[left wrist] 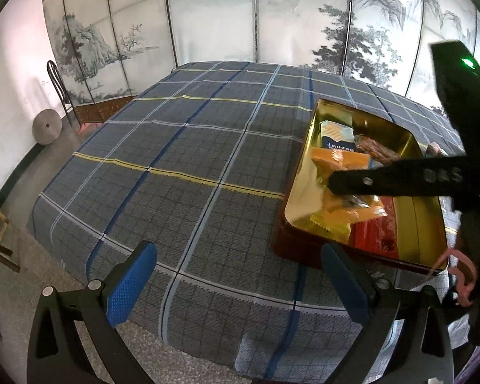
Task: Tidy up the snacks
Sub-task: 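Lower the orange packet into the gold tin and open the right gripper, then grasp the clear bag of fried snacks with the right gripper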
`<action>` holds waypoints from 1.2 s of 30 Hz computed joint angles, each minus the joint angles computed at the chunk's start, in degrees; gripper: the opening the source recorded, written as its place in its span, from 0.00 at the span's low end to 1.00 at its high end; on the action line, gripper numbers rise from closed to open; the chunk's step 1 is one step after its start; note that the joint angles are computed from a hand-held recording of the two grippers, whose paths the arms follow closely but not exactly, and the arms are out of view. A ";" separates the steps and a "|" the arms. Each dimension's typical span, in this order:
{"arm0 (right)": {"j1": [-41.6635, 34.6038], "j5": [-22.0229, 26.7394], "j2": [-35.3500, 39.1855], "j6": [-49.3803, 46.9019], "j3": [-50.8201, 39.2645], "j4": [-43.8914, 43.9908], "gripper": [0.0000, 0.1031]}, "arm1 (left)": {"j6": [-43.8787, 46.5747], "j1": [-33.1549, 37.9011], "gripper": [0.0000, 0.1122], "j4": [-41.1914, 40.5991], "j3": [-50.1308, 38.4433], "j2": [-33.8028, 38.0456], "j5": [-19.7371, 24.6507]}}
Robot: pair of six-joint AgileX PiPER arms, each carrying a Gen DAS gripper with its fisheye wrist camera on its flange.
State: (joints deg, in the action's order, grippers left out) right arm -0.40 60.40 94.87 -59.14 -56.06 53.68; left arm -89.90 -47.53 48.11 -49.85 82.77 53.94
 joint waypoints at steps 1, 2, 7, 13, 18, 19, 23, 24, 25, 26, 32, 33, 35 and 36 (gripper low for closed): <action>-0.92 0.63 -0.30 -0.53 0.48 0.21 0.35 | 0.00 0.14 0.90 0.04 0.04 -0.08 -0.15; -2.55 1.69 -0.90 -1.76 1.49 0.77 0.35 | 0.02 0.16 0.90 0.07 0.04 -0.05 -0.18; -8.78 6.66 -1.46 -8.44 3.54 3.39 0.40 | 1.01 -0.12 0.90 -0.61 -0.87 0.48 0.23; -13.45 7.83 -3.20 -10.59 4.18 4.26 0.41 | 1.45 -2.43 0.90 -0.04 -3.02 0.89 3.35; -28.54 6.71 -6.49 -16.62 5.53 3.81 0.41 | 1.05 -3.53 0.90 1.16 -3.95 0.83 4.44; -30.51 6.16 -5.67 -16.36 4.67 2.75 0.41 | 0.97 -3.58 0.90 1.08 -4.08 1.08 3.96; -34.48 1.14 -0.89 -12.37 0.86 -1.93 0.41 | 2.64 -3.53 0.90 -0.50 -5.49 3.00 2.47; -34.64 0.60 0.08 -11.98 0.27 -2.09 0.41 | 3.14 -3.78 0.90 -0.79 -5.88 3.45 2.56; -34.13 -0.22 0.70 -11.25 -0.19 -2.21 0.41 | 3.57 -4.27 0.90 -0.77 -6.33 3.91 2.93; -33.13 -0.90 1.36 -10.27 -0.73 -2.52 0.41 | 3.72 -4.67 0.90 -0.52 -6.62 4.15 3.41; -25.87 -9.00 4.44 -6.09 -1.93 -4.02 0.41 | 3.46 -5.23 0.90 0.63 -7.32 3.96 4.90; -25.06 -10.45 4.56 -5.56 -1.87 -4.56 0.41 | 3.55 -5.13 0.90 0.55 -7.28 3.86 4.88; -23.15 -11.94 5.87 -4.54 -2.66 -4.44 0.41 | 4.14 -4.71 0.90 0.22 -7.50 4.11 4.77; -22.46 -12.57 6.40 -3.94 -3.11 -4.58 0.41 | 4.43 -4.48 0.90 0.02 -7.66 4.36 4.74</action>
State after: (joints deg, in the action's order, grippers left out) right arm -22.86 47.82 101.27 -63.08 -59.17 49.10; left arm -85.46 -52.00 48.12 -57.51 87.13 58.68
